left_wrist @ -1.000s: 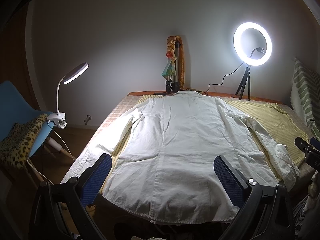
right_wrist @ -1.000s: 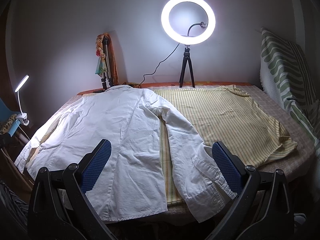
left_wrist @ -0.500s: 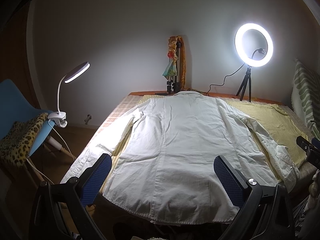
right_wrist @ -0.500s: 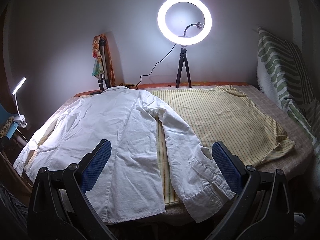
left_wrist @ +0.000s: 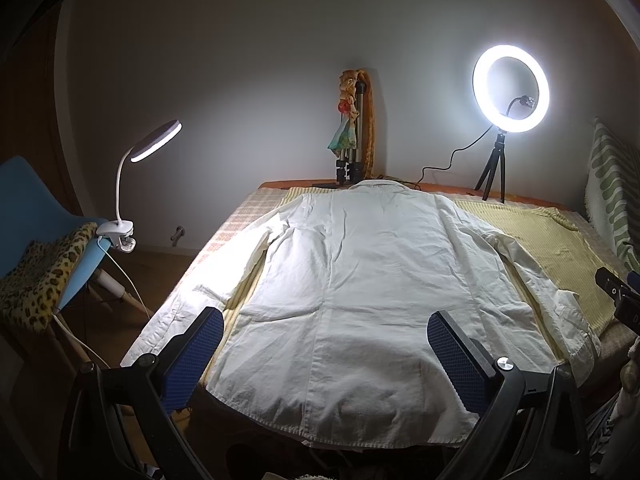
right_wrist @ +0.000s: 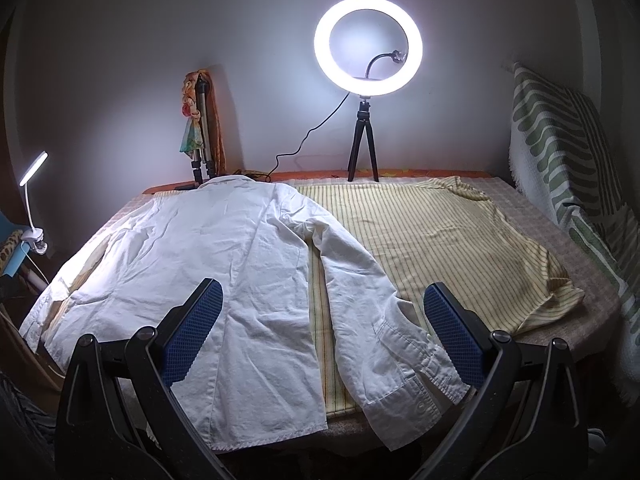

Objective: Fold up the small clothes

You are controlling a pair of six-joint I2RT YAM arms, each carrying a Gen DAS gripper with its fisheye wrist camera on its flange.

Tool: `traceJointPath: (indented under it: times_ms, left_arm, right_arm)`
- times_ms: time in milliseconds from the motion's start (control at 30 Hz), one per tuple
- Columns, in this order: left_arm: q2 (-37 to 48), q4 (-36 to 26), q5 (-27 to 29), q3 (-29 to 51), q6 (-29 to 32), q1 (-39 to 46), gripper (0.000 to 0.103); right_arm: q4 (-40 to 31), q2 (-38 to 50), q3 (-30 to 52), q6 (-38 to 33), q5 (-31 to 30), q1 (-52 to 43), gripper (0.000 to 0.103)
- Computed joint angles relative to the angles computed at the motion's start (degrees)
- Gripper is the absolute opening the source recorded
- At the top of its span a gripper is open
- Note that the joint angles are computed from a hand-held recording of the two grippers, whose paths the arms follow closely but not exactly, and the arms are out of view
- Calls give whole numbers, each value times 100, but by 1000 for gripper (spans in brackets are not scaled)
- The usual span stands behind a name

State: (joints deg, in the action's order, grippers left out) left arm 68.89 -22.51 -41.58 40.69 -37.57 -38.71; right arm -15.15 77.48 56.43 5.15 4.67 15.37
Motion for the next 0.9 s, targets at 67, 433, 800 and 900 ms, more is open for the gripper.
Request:
traceJointPath:
  times_ms: [67,433,800,900]
  left_arm:
    - [-11,22,-2,-37,-11,6,103]
    - [-26,27,-59,-119,-52,101,103]
    - [-110,16,-64,-212,0,339,103]
    - [-140,30,-64,-246,46,427,103]
  right_arm:
    - [5,5,5,-5,16,5,102]
    - [55,132,129,-15,98,68,102]
    - [103,398,437,5,90,233,102]
    - [117,525,546,13,58,294,102]
